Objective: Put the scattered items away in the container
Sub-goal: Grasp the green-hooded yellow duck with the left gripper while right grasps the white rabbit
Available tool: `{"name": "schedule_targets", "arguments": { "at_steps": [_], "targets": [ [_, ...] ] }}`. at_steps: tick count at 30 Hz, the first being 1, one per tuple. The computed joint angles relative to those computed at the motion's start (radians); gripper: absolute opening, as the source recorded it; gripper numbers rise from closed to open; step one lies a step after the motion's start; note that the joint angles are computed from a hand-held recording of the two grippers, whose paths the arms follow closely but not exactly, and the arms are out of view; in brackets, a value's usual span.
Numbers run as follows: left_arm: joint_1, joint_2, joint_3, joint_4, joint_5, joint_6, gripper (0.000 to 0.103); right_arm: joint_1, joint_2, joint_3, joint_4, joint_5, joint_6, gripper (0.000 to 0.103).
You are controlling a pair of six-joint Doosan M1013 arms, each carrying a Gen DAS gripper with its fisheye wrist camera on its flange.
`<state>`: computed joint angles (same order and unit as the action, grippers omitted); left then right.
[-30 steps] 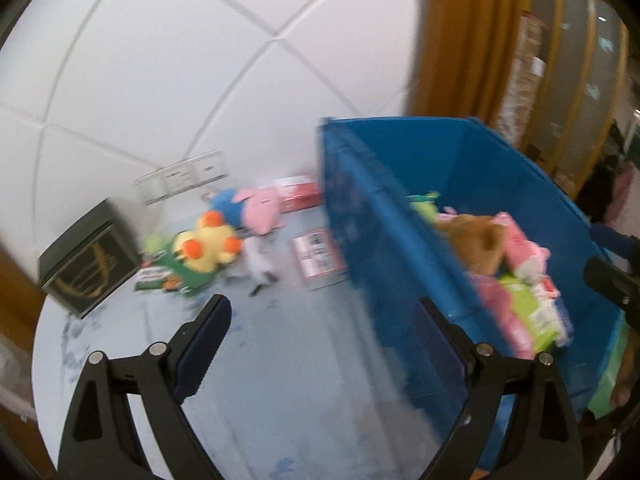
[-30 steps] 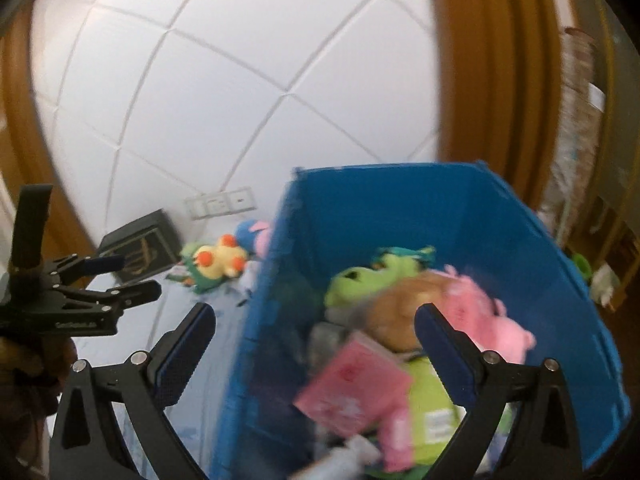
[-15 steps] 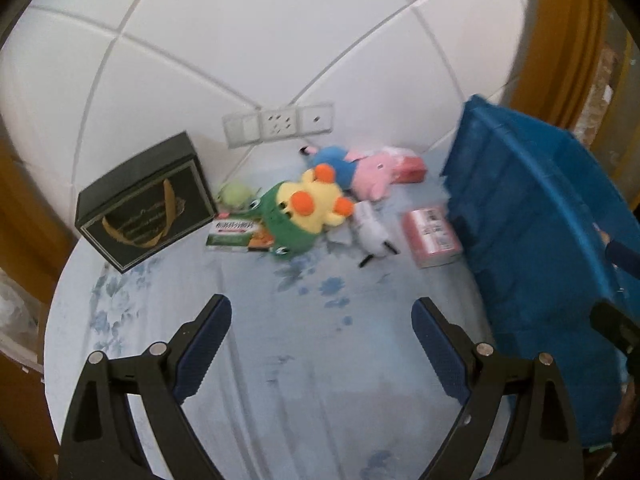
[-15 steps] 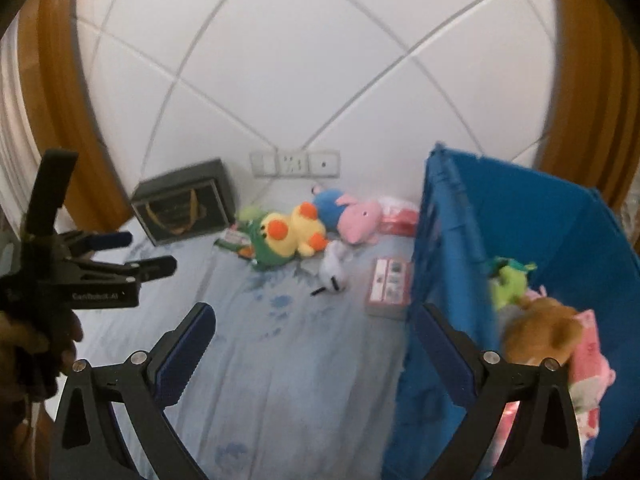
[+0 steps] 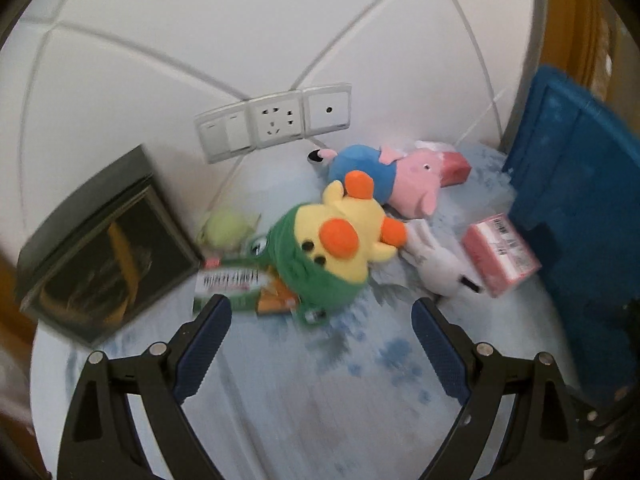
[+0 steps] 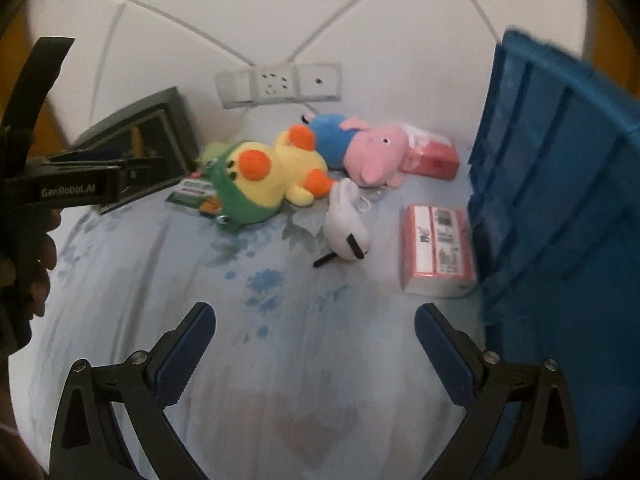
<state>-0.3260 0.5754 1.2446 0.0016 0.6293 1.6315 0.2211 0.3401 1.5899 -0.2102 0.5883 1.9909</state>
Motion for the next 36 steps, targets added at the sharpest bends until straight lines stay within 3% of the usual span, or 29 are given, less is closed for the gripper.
{"name": "schedule_targets", "arguments": {
  "at_steps": [6,11,15,17,19,25,27,29,33,36],
  "targets": [
    [0.014,0.137,-0.16,-0.067,0.062,0.141,0.092,-0.029,0.096,-0.064,-0.009,-0.032,0.019,0.101],
    [0.022,0.242,-0.296,-0.129,0.181,0.215,0.092,-0.042,0.172,-0.121,-0.027,-0.035,0.029,0.101],
    [0.012,0.288,-0.342,-0.076,0.198,0.19,0.094,-0.047,0.23,-0.176,-0.032,-0.014,0.005,0.101],
    [0.009,0.315,-0.378,-0.054,0.223,0.144,0.102,-0.047,0.256,-0.205,-0.046,0.005,-0.011,0.101],
    [-0.003,0.335,-0.407,0.004,0.239,0.105,0.103,-0.045,0.285,-0.236,-0.06,0.042,-0.034,0.101],
    [-0.037,0.358,-0.418,0.182,0.241,0.056,0.103,-0.048,0.335,-0.284,-0.071,0.097,-0.041,0.09],
    [-0.043,0.353,-0.403,0.213,0.228,0.043,0.103,-0.047,0.342,-0.292,-0.082,0.114,-0.031,0.076],
    [-0.041,0.348,-0.397,0.201,0.228,0.011,0.103,-0.049,0.34,-0.29,-0.085,0.119,-0.001,0.054],
    [-0.046,0.307,-0.329,0.21,0.178,-0.018,0.082,-0.048,0.32,-0.271,-0.048,0.115,0.005,0.05],
    [-0.046,0.261,-0.255,0.177,0.147,-0.04,0.078,-0.043,0.291,-0.233,-0.037,0.099,0.037,0.049]
  ]
}}
